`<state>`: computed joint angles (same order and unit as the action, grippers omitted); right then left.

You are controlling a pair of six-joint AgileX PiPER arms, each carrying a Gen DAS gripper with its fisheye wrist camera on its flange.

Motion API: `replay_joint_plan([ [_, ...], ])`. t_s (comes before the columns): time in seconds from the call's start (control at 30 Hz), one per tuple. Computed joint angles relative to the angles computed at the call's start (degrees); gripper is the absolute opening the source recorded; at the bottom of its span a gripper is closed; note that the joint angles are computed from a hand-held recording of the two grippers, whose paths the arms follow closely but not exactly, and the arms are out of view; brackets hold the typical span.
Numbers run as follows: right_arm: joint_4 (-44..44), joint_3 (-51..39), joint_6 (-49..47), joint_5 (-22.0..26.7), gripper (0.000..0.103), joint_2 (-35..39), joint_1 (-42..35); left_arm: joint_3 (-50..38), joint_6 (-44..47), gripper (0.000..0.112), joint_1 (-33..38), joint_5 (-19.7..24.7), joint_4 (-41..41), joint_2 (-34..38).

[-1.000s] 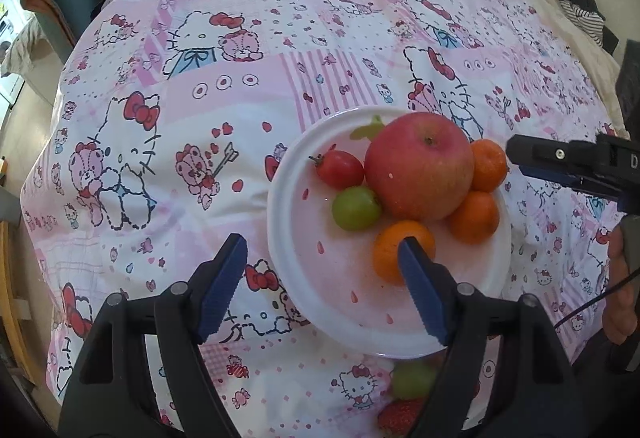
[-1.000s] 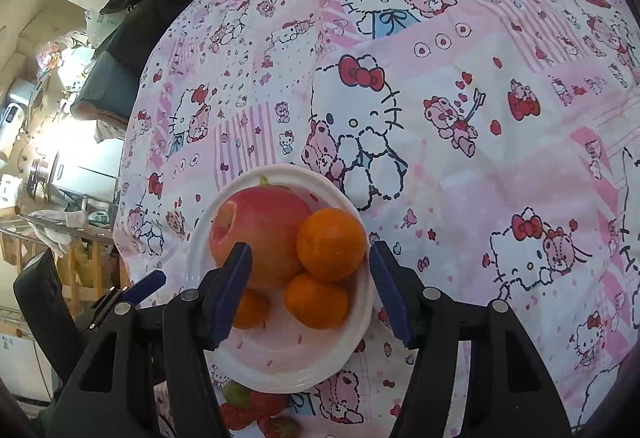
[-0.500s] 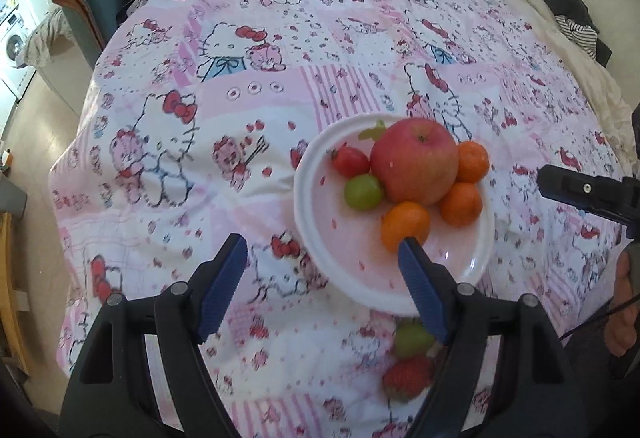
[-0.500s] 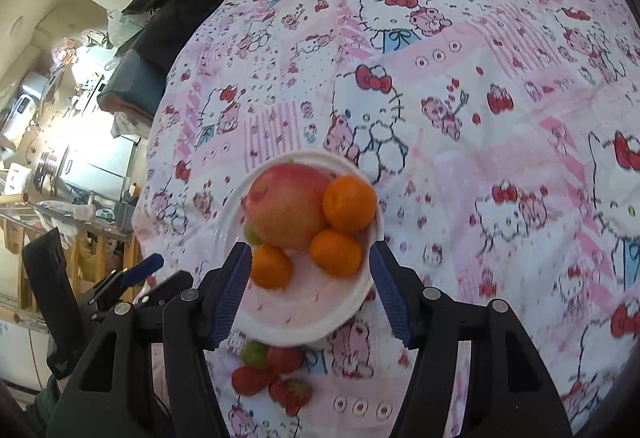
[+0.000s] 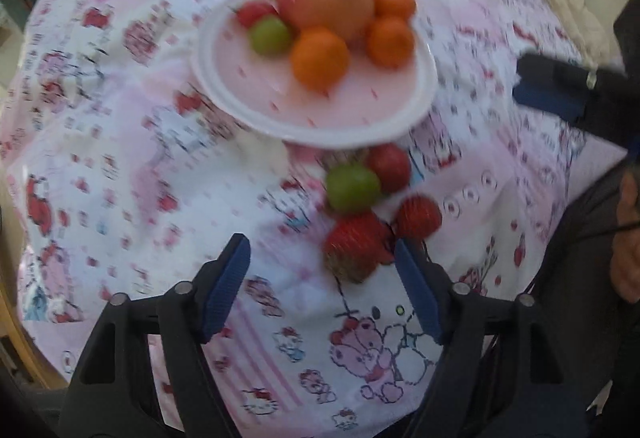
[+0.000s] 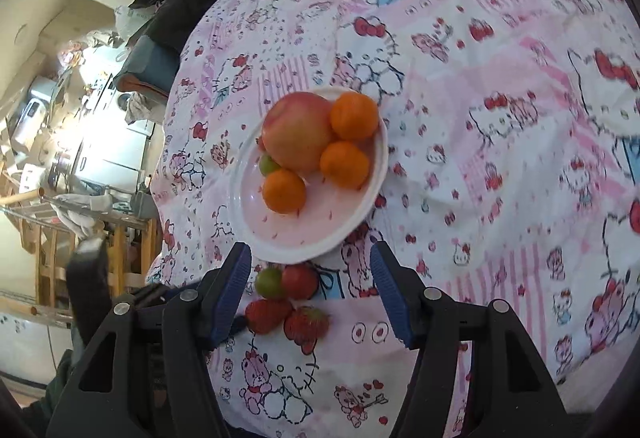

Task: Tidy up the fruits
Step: 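Grasp a strawberry with the left tool while the right tool grasps another strawberry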

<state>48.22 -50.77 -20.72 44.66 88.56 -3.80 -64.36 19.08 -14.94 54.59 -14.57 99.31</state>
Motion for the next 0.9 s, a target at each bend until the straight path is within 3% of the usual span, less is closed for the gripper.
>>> replay_joint_plan([
  [0.2,-1.3,0.7,1.0,-0.6,0.068,0.4,-1.1,1.0,-1.5,0.061,-4.6,-2.4,3.4,1.2],
  [0.33,-1.7,2.0,1.3,-0.7,0.068,-0.5,-2.5,1.3,-0.9,0.048,-6.0,-2.5,3.7,1.0],
  [0.43,-1.8,2.3,1.4,-0.8,0.068,-0.7,-2.8,2.0,-0.5,0.048,-7.7,-2.3,4.2,0.6],
  [0.63,-2.7,1.7,1.9,-1.1,0.068,-0.4,-1.4,3.4,-3.7,0.030,-9.7,-5.0,7.1,-0.1],
  [0.9,-3.3,1.6,2.4,-0.9,0.068,0.2,0.0,4.5,2.7,0.030,-4.9,-0.1,0.8,-7.5],
])
